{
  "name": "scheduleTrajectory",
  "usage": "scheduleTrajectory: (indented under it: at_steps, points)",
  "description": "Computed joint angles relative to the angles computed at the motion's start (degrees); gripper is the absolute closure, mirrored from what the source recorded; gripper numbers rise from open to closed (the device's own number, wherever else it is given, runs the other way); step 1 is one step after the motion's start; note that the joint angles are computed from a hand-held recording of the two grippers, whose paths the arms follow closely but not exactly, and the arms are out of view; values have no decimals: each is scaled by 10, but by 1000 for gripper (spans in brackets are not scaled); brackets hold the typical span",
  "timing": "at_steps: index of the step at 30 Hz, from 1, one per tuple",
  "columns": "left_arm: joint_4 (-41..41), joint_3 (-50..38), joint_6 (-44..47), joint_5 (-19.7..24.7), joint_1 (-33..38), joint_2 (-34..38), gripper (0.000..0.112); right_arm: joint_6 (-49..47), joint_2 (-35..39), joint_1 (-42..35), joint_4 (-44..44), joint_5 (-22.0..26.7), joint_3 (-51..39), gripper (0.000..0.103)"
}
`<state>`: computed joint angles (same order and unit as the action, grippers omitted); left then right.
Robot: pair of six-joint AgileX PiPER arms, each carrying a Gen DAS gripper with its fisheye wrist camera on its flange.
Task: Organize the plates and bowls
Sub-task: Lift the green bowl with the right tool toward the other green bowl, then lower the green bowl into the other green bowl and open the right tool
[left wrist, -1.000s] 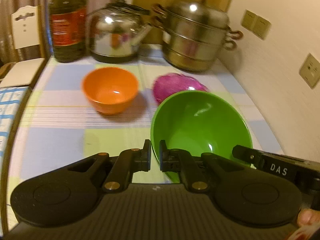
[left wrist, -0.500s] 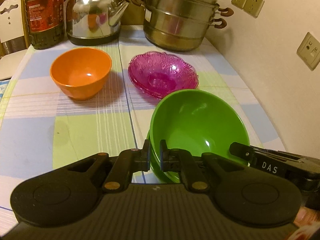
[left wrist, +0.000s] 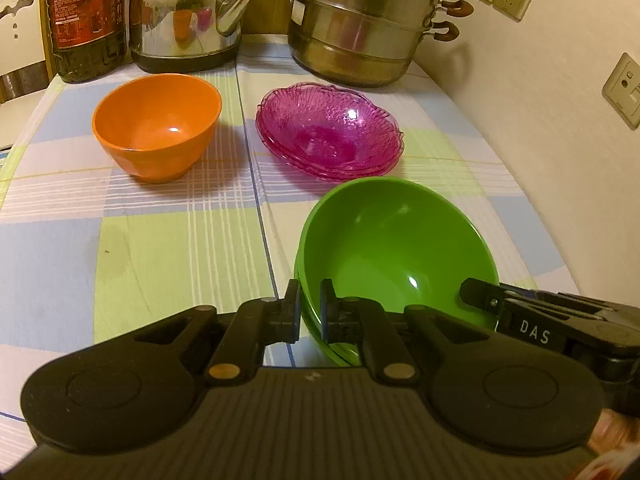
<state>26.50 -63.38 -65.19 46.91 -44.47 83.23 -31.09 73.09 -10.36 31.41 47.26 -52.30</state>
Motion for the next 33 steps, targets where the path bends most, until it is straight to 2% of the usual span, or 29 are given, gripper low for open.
scheduleTrajectory:
  at_steps: [7,11,15,23,33]
  points:
    - [6,-3,-2,3,-3,7,103,6,0,10,-11,-14,4,89]
    - [36,6,-42,2,-13,-3,103,-25,-10,-2,14,-23,11,89]
    - [56,20,-81,5,-25,-26,101,-34,-14,-20,32,-7,4,88]
    - [97,41,-184,52,-84,-70,92,-50,-42,-72,54,53,0,87]
    - [112,45,-232,134,-158,-100,89,-65,-84,-98,57,115,2,87]
